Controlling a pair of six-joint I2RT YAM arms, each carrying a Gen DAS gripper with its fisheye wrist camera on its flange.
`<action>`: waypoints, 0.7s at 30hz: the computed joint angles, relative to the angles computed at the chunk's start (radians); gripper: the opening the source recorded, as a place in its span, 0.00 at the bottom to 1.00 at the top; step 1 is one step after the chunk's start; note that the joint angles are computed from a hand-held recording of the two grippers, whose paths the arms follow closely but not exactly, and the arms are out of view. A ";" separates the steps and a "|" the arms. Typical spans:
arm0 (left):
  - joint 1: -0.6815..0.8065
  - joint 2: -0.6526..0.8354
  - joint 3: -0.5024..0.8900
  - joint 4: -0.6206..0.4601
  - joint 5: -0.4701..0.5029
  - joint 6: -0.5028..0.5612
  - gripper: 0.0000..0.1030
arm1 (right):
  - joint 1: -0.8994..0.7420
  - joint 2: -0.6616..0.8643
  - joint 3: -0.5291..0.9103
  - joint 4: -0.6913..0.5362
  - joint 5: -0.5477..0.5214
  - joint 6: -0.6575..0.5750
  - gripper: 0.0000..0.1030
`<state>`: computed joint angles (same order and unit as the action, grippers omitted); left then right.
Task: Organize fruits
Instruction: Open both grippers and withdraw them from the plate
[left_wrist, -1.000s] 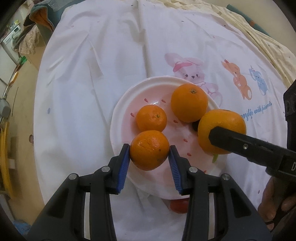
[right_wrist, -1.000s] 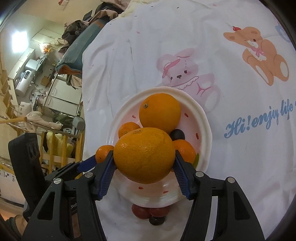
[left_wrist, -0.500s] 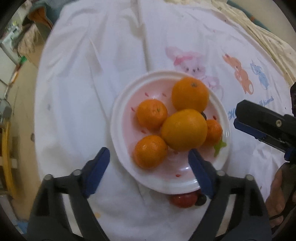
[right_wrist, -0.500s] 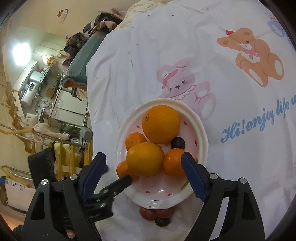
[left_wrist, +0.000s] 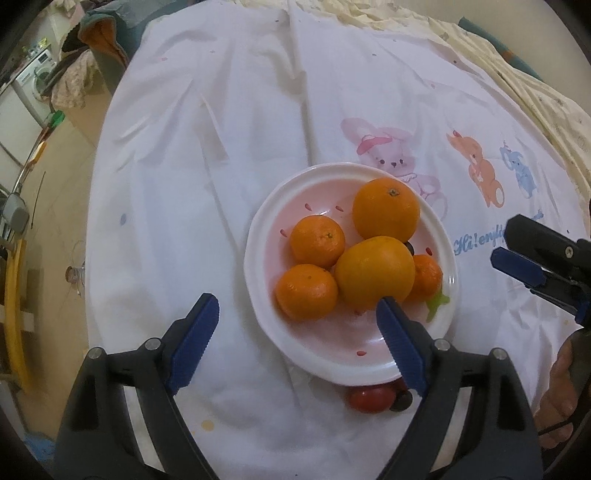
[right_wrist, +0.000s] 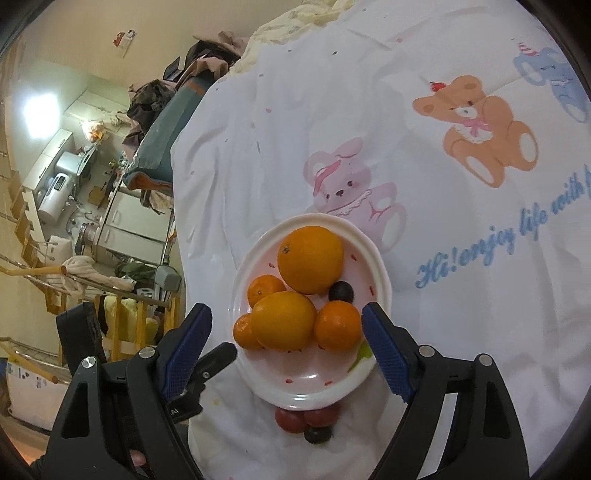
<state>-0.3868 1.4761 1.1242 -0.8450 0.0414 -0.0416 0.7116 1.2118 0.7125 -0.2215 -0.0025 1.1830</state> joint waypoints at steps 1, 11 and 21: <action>0.004 -0.012 -0.005 -0.002 0.002 0.003 0.82 | 0.010 -0.016 -0.002 -0.017 0.013 0.010 0.83; 0.033 -0.131 -0.028 -0.050 0.051 0.028 0.82 | 0.109 -0.115 0.016 -0.145 0.111 0.061 0.83; 0.051 -0.223 -0.081 -0.133 0.103 0.019 0.82 | 0.317 -0.181 0.021 -0.292 0.270 0.201 0.83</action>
<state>-0.3355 1.2534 1.0430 -0.9781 0.1440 -0.0221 1.0289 1.0308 0.7335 -0.5137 0.2674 1.3844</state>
